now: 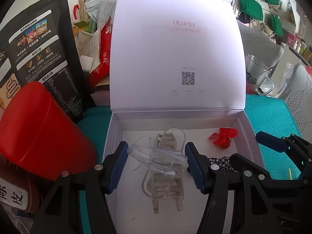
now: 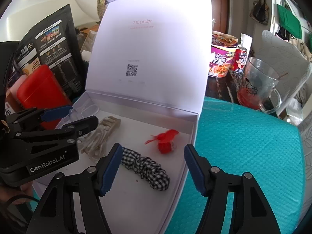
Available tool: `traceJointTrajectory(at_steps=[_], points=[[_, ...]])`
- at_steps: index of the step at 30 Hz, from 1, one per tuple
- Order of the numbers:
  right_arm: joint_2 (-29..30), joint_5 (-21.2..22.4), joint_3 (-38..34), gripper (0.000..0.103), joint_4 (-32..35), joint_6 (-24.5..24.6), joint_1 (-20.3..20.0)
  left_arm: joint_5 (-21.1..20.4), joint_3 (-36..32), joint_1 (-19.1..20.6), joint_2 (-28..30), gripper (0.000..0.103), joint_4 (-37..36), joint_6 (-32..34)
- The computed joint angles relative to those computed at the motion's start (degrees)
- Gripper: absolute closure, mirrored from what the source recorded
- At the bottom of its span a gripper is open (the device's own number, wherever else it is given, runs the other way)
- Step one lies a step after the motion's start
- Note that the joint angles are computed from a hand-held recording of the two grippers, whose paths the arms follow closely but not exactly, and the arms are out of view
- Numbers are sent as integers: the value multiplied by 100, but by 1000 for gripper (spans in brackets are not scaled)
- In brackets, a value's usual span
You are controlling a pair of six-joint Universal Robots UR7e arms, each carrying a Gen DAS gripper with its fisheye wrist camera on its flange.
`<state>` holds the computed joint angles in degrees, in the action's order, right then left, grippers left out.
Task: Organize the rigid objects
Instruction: 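Open both tools to release the clear piece and red fan in the box, then withdraw both tools from the box toward the remaining items on the table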
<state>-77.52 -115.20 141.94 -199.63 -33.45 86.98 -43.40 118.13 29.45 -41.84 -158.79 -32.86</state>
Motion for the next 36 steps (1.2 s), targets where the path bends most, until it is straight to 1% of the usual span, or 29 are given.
traceJointTrajectory(at_steps=[1, 2, 4, 13, 19, 24, 27, 31, 36], points=[[2, -15, 0, 37, -5, 3, 5, -19, 0, 0, -9, 39, 17, -23], [-12, -31, 2, 37, 2, 6, 12, -8, -5, -11, -23, 32, 74, -64], [-37, -47, 6, 37, 2, -1, 18, 51, -7, -24, -27, 24, 68, -62], [-107, -120, 61, 37, -97, -41, 142, 114, 100, -151, -154, 24, 40, -115], [-213, -167, 128, 37, -178, -45, 231, 189, 175, -333, -268, 24, 59, -151], [-376, -268, 196, 37, -278, -106, 387, 213, 272, -491, -394, 24, -6, -157], [-452, -395, 259, 37, -393, -136, 491, 252, 295, -602, -430, 24, 7, -112], [-649, -522, 391, 36, -490, -165, 556, 208, 330, -744, -432, 24, -98, -1], [-1016, -820, 585, 36, -542, -92, 622, 23, 319, -944, -346, 24, -232, 184]])
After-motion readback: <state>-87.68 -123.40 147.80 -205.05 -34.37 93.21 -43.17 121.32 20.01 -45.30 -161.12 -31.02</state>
